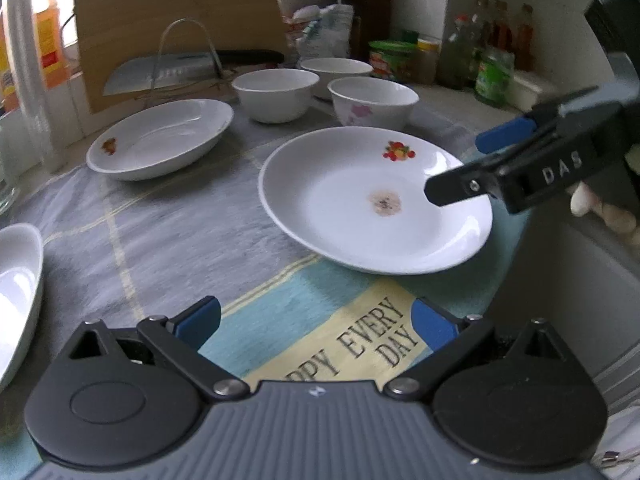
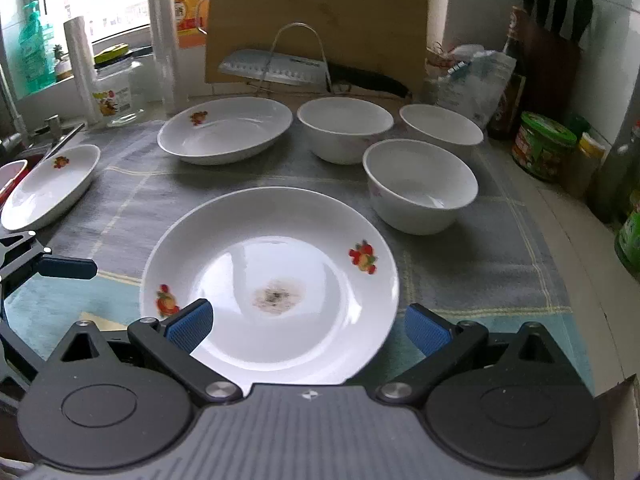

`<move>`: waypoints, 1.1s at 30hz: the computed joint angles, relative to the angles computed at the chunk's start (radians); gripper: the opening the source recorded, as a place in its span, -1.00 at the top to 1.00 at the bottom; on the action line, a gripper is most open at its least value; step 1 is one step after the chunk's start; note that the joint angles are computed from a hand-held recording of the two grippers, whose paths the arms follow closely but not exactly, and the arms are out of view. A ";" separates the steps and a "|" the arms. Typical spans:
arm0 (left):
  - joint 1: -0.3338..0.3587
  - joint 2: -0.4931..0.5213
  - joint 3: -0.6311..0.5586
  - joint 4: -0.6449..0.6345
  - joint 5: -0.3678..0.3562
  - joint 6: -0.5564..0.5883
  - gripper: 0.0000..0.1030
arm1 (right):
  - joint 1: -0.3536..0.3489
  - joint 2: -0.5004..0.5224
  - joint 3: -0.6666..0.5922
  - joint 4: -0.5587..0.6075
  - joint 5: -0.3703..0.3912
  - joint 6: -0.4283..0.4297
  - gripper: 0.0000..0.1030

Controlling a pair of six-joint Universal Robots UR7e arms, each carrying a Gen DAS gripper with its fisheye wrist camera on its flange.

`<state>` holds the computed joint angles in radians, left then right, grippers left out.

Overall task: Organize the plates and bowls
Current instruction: 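Reach the right gripper to the stained white plate and grasp its rim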

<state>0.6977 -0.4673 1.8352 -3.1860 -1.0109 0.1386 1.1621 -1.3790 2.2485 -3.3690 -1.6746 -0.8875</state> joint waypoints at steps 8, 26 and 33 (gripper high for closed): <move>0.000 0.059 -0.070 0.025 -0.013 0.030 -0.95 | -0.027 0.002 -0.055 0.108 0.019 0.001 -1.00; 0.028 0.100 -0.108 -0.025 -0.089 0.128 -1.00 | -0.052 0.048 -0.206 0.366 0.063 -0.008 -1.00; 0.044 0.089 -0.108 -0.016 -0.129 0.178 -0.99 | -0.051 0.057 -0.253 0.476 0.089 -0.058 -1.00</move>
